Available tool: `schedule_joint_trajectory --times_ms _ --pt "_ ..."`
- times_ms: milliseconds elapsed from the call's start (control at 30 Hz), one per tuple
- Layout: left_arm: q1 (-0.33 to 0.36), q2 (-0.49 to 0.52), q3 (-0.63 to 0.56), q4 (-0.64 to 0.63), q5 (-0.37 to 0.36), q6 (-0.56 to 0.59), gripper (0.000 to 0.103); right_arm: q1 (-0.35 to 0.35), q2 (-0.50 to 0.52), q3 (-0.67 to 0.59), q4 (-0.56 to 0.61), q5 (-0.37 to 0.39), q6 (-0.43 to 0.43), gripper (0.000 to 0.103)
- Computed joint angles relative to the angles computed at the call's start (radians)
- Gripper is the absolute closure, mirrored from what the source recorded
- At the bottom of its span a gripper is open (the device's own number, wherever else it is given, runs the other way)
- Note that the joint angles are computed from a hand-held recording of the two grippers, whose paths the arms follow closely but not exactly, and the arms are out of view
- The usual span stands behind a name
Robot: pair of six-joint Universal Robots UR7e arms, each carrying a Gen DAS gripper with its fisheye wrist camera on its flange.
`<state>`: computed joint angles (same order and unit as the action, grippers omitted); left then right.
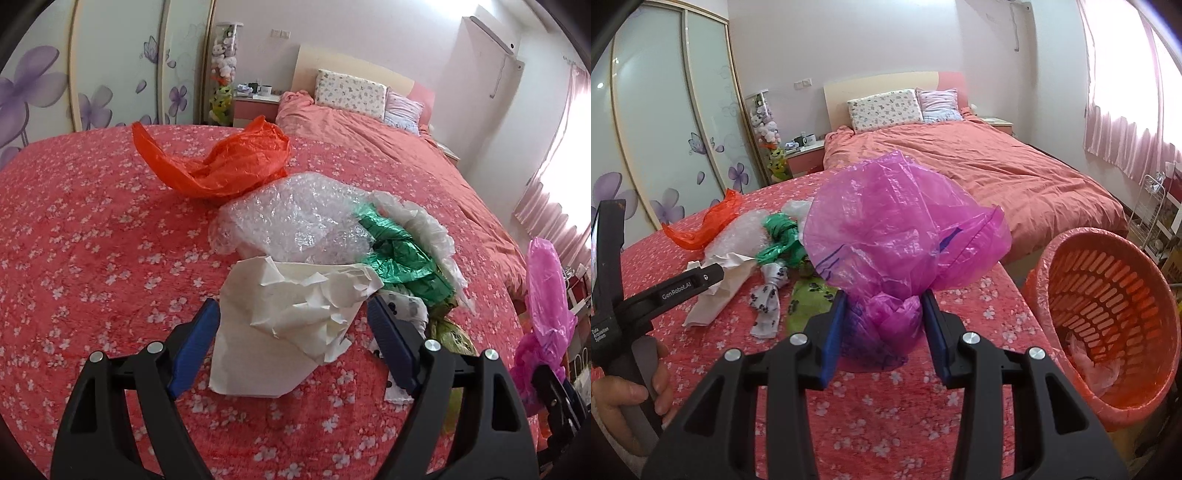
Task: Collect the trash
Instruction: 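Grasp the white paper with the left gripper while the right gripper holds the purple bag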
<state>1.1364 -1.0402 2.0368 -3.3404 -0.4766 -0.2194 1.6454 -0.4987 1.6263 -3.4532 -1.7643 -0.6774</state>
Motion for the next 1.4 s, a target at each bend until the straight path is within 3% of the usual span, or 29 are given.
schedule_joint_trajectory --times_ms 400,533,900,1400 --pt "0.005 -0.004 0.005 -0.034 -0.044 0.065 0.05 -0.009 0.002 -0.009 0.008 -0.006 -0.001 0.063" --pt "0.003 -0.002 0.007 -0.059 -0.046 0.091 0.054 -0.01 0.003 -0.01 0.008 -0.006 -0.002 0.063" --pt "-0.027 -0.019 0.041 -0.117 -0.035 0.13 0.054 -0.017 -0.011 0.011 -0.012 0.005 -0.01 0.063" --pt "-0.122 -0.017 0.069 -0.157 -0.028 0.171 0.054 -0.027 -0.069 0.063 -0.065 0.03 -0.012 0.063"
